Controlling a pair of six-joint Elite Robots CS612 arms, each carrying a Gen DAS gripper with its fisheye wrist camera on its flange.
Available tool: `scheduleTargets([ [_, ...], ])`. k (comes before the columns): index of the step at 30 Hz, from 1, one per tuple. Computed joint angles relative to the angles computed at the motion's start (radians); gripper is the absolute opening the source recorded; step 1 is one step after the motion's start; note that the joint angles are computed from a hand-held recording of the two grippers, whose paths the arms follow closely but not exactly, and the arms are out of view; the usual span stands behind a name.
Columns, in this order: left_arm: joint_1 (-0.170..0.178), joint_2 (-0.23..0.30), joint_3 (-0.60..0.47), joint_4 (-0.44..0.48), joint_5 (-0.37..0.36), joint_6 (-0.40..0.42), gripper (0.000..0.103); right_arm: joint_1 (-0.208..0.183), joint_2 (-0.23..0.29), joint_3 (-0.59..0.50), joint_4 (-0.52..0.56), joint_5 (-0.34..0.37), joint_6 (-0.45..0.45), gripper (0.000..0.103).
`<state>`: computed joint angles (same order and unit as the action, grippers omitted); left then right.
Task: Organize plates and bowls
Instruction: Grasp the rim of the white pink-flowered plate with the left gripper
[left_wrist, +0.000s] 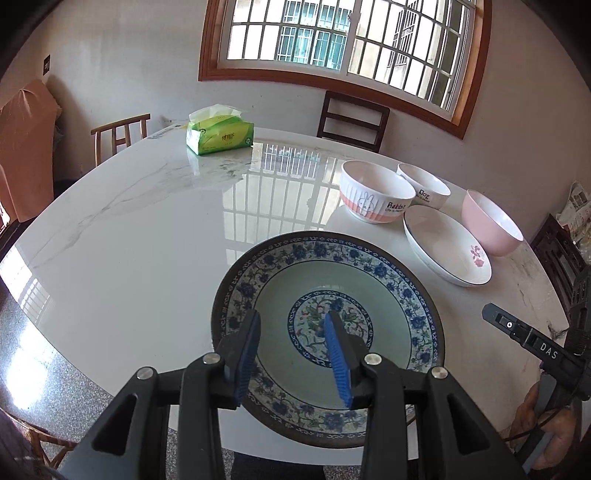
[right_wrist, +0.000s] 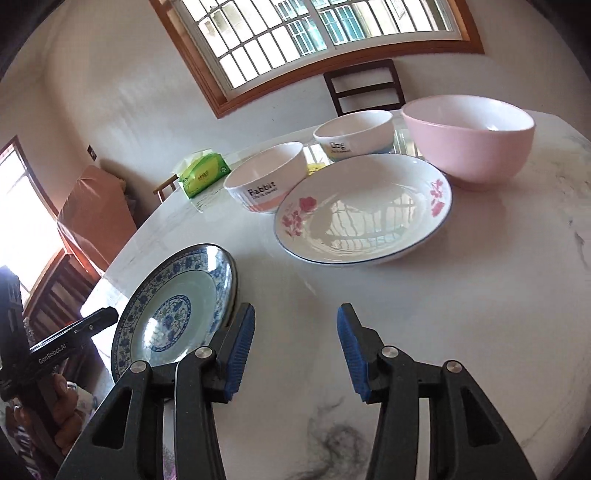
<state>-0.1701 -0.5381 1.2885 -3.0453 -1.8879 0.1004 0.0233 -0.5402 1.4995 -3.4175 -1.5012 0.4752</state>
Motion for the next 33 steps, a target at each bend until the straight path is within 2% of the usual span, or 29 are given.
scheduleTargets([
  [2, -0.004, -0.005, -0.005, 0.042, -0.037, 0.016, 0.036, -0.013, -0.005, 0.025, -0.009, -0.016, 0.026, 0.045],
  [4, -0.011, -0.009, -0.015, 0.099, -0.076, 0.038, 0.036, -0.034, -0.007, 0.047, -0.048, 0.015, 0.073, 0.045],
  [7, -0.024, -0.011, -0.037, 0.160, -0.134, 0.061, 0.037, -0.047, -0.014, 0.059, -0.055, -0.023, 0.077, 0.045],
  [10, -0.041, -0.002, -0.079, 0.240, -0.181, 0.077, 0.036, -0.070, -0.005, 0.056, -0.066, 0.002, 0.108, 0.045],
  [13, -0.061, 0.017, -0.137, 0.321, -0.187, 0.073, 0.036, -0.096, 0.009, 0.041, -0.070, 0.058, 0.164, 0.039],
  [16, -0.080, 0.039, -0.200, 0.386, -0.189, 0.071, 0.036, -0.105, 0.015, 0.024, -0.055, 0.049, 0.165, 0.034],
  [18, -0.093, 0.055, -0.238, 0.426, -0.161, 0.063, 0.036, -0.110, 0.020, 0.009, -0.052, 0.049, 0.158, 0.033],
  [20, -0.099, 0.079, -0.285, 0.481, -0.171, 0.060, 0.036, -0.121, 0.028, -0.001, -0.049, 0.082, 0.176, 0.032],
  [22, -0.109, 0.100, -0.328, 0.522, -0.146, 0.049, 0.036, -0.131, 0.036, -0.014, -0.047, 0.113, 0.195, 0.031],
  [27, -0.114, 0.158, -0.435, 0.624, -0.145, -0.006, 0.036, -0.143, 0.048, -0.040, -0.046, 0.128, 0.206, 0.031],
  [33, -0.121, 0.183, -0.473, 0.635, -0.124, -0.029, 0.036, -0.157, 0.063, -0.072, -0.011, 0.173, 0.214, 0.031],
])
